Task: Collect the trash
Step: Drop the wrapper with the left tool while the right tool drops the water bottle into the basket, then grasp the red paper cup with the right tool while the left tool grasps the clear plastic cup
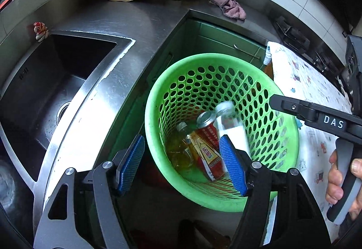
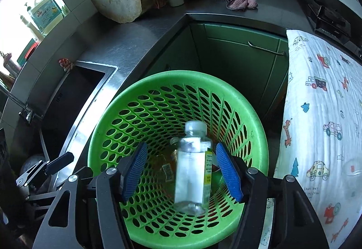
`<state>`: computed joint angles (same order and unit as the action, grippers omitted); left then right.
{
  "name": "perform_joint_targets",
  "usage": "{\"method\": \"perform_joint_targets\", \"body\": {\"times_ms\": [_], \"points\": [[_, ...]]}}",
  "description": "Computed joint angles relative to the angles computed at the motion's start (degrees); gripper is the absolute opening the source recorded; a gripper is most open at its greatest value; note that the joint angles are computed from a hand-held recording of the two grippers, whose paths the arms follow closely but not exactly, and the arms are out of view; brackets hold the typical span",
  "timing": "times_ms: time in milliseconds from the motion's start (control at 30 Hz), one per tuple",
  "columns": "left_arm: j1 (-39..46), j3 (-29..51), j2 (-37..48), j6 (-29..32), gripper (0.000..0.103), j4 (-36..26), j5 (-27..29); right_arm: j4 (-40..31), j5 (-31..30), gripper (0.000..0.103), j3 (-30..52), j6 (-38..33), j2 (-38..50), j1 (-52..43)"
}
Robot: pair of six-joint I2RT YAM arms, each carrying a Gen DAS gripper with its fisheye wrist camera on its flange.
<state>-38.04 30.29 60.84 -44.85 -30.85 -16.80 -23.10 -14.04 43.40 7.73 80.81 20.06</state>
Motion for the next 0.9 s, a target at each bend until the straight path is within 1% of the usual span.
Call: {"method": "perform_joint_targets", "body": {"times_ms": [33,100,233,333,433,567,667,767,900], "points": [[-0.1,0.2,0.3,-0.2,0.069,0.1,0.1,-0.4,0.2,0.064,-0.5,-0.5,-1.3,-0.3],[-0.7,0.8,1.0,-0.8,0.069,0.1,-0.2,-1.7,-0.3,0.070,-1.4,-2.0,-4.3,-1.6],[-4.0,3.3,2.6,-2.3,0.069,-0.7,-1.7,-6.4,-2.1,0.079,-3.0,-6.2,-11.7,-6.0],[-7.9,6.2,4.8,-4.1,0.072,-1.6,-4.0,-11.2,-4.3,0.082,-4.1,-10.9,-17.8,-11.5],[-12.1,9.2,7.5,-6.2,0.072,-2.4,-5.7,-17.1,-7.4,0.085,-4.3,-17.1,-22.8,-19.1],[-17.4,13.0,11.4,-9.4,0.074,-2.8,-7.8,-25.6,-12.0,0.087,-3.6,-29.3,-27.5,-32.3],[-21.6,16.4,14.9,-12.3,0.075,-3.8,-9.5,-31.6,-16.3,0.089,-2.3,-41.2,-28.6,-45.3],[-24.9,19.8,18.5,-14.5,0.075,-4.6,-10.7,-36.7,-19.9,0.089,0.1,-54.0,-26.2,-59.0],[-28.2,24.3,23.0,-16.7,0.076,-5.5,-11.7,-41.6,-22.8,0.090,4.5,-69.1,-19.3,-74.5]]}}
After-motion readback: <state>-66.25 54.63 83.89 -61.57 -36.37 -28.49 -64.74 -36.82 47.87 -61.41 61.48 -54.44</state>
